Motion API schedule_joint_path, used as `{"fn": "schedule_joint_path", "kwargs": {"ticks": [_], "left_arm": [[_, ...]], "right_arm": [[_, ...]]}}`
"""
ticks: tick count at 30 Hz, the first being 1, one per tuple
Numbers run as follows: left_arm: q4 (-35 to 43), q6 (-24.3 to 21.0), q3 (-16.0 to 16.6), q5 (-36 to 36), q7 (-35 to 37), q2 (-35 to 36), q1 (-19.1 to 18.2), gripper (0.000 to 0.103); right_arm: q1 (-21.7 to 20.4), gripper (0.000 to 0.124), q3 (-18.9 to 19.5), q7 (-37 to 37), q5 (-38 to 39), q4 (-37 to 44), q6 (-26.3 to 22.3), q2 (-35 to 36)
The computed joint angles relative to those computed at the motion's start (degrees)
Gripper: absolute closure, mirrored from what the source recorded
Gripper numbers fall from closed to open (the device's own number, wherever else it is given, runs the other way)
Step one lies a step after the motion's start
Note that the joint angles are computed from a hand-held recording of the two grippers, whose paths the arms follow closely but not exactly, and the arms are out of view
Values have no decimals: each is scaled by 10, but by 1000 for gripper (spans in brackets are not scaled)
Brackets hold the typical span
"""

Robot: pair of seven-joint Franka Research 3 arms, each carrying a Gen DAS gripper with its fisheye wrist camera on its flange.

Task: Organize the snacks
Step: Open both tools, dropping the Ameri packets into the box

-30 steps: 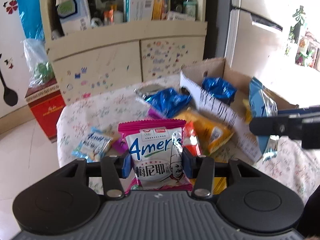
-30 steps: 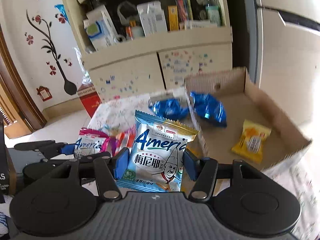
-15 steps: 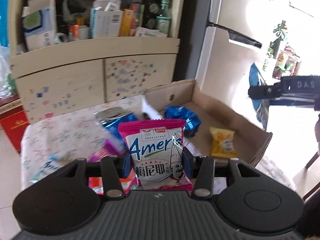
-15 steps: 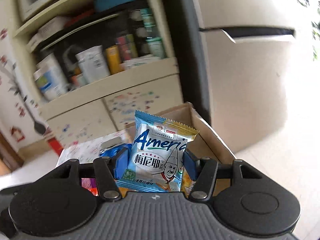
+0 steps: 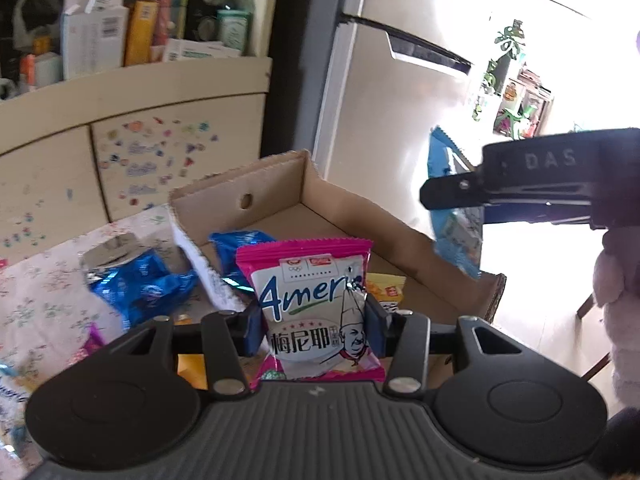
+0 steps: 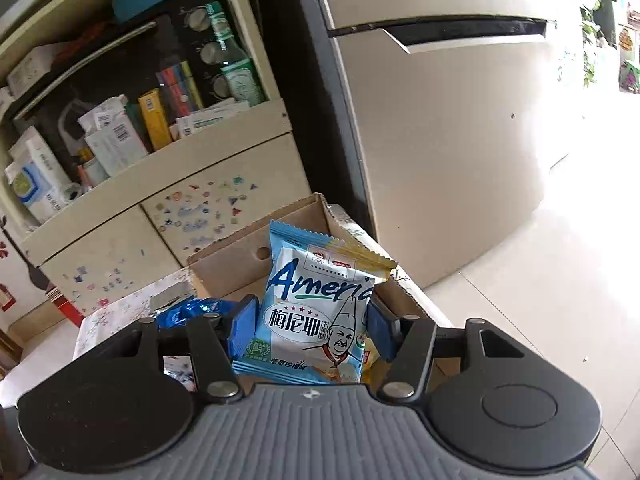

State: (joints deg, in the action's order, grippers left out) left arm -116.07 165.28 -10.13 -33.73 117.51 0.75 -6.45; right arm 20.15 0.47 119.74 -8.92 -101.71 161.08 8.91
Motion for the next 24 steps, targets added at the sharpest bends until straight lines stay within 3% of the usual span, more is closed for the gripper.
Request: {"fn": "schedule_joint_path", "kwargs": {"ticks": [4, 6, 8, 12, 24], "left_arm": [[20, -1, -9, 1, 3, 22, 0, 53], [20, 2, -14, -1, 0, 24, 3, 34], [18, 6, -17, -15, 1, 21, 6, 27], [17, 2, -13, -31, 4, 9, 11, 24], [-26, -19, 40, 117, -137, -48, 26, 19]], "right_arm": [[1, 59, -5, 27, 4, 24, -26, 17], [1, 56, -7, 44, 11, 30, -35, 22], [-2, 52, -6, 48, 24, 28, -33, 22], [-4, 50, -2, 43, 33, 21, -22, 18], [-4, 45, 22, -70, 96, 17, 4, 19]]}}
